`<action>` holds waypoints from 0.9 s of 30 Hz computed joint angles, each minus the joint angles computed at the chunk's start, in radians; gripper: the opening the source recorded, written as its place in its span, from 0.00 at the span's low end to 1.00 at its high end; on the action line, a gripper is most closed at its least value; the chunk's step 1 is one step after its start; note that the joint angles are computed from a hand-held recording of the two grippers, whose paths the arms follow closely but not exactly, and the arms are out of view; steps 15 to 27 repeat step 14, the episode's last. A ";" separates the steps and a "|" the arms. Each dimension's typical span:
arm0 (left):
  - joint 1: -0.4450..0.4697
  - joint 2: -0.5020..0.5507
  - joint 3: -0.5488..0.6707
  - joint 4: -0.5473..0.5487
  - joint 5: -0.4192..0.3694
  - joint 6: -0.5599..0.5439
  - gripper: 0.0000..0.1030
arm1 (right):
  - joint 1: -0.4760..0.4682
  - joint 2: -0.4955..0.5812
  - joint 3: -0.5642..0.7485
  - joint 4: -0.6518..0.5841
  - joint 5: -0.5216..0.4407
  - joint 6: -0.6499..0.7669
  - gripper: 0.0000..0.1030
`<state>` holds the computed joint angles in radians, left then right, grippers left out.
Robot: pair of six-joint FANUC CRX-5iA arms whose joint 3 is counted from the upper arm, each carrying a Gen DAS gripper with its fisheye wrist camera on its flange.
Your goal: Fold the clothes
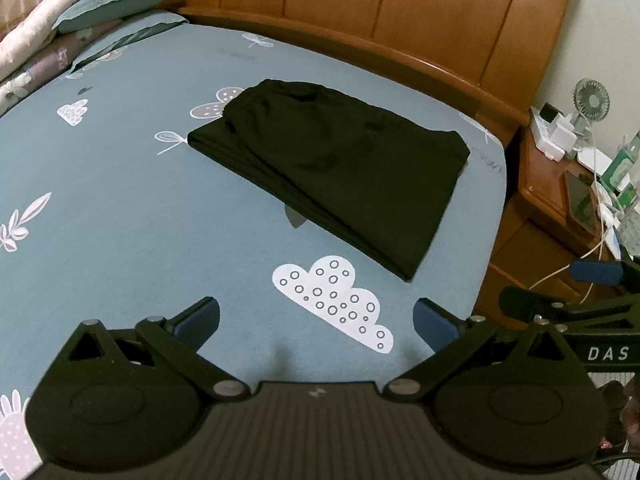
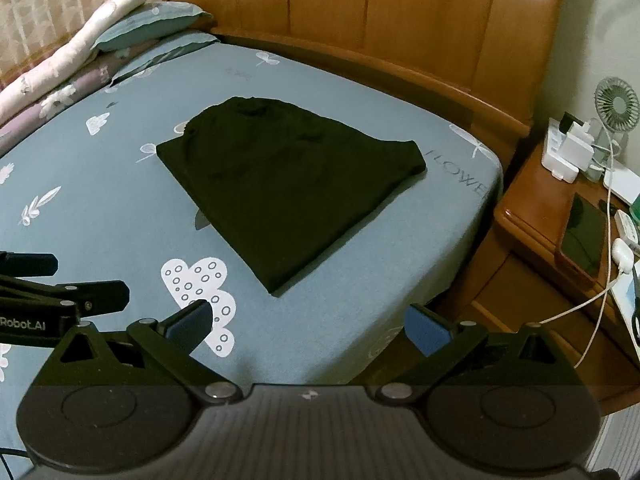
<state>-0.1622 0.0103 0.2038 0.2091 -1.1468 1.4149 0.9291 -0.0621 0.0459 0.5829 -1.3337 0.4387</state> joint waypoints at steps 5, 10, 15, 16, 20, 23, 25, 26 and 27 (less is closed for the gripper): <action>-0.005 -0.004 -0.005 -0.005 0.011 -0.010 0.99 | -0.004 0.001 0.000 -0.003 0.004 0.004 1.00; -0.004 -0.011 -0.014 0.000 0.027 -0.009 0.99 | -0.006 0.003 0.001 -0.006 0.004 0.005 1.00; -0.003 -0.008 -0.012 0.000 0.031 0.003 0.99 | -0.008 0.003 0.001 -0.007 0.004 0.010 1.00; -0.003 -0.008 -0.012 0.000 0.031 0.003 0.99 | -0.008 0.003 0.001 -0.007 0.004 0.010 1.00; -0.003 -0.008 -0.012 0.000 0.031 0.003 0.99 | -0.008 0.003 0.001 -0.007 0.004 0.010 1.00; -0.003 -0.008 -0.012 0.000 0.031 0.003 0.99 | -0.008 0.003 0.001 -0.007 0.004 0.010 1.00; -0.003 -0.008 -0.012 0.000 0.031 0.003 0.99 | -0.008 0.003 0.001 -0.007 0.004 0.010 1.00; -0.003 -0.008 -0.012 0.000 0.031 0.003 0.99 | -0.008 0.003 0.001 -0.007 0.004 0.010 1.00; -0.003 -0.008 -0.012 0.000 0.031 0.003 0.99 | -0.008 0.003 0.001 -0.007 0.004 0.010 1.00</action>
